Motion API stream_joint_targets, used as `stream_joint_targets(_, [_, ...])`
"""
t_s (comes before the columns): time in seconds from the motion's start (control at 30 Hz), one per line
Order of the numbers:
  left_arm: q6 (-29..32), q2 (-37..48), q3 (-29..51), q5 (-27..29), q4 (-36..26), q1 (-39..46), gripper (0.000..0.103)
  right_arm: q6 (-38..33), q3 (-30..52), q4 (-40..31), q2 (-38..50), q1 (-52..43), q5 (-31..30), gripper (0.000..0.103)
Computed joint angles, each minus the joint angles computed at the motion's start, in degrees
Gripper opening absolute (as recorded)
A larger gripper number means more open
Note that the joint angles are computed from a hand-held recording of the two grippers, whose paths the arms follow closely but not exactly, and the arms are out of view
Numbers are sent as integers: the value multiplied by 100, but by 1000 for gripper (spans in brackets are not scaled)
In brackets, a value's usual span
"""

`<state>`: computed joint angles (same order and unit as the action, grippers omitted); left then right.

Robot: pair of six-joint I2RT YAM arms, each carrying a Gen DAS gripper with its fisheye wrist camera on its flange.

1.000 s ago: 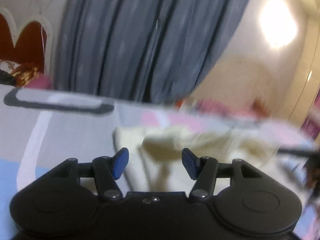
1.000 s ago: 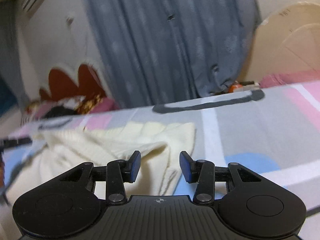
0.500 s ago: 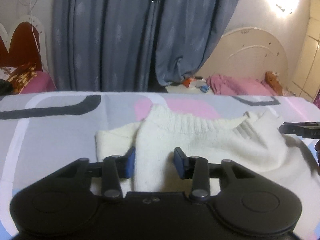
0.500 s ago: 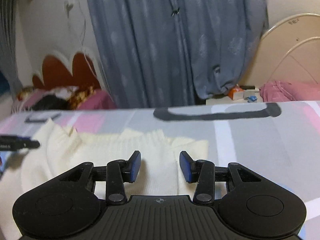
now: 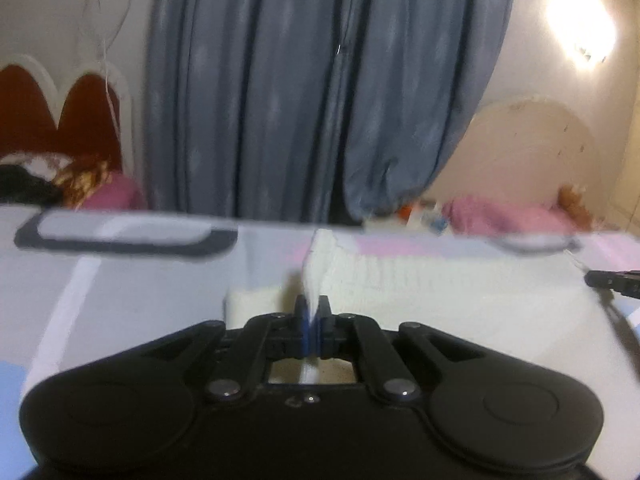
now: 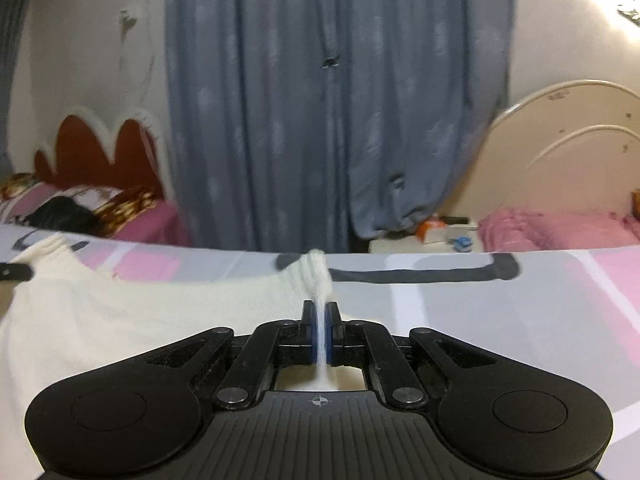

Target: Fold small clothes

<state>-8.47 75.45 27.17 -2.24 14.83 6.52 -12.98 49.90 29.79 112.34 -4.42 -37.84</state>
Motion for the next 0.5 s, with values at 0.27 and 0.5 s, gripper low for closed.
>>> stream_joint_targets(0.27, [154,438,275,-110,-167,-47,8,-162,388,-525,337,85,151,2])
stream_joint_targets(0.5, [-215,-110,502,-578,-550,-1116,47,-355,-273,-579,-629,318,-174,38])
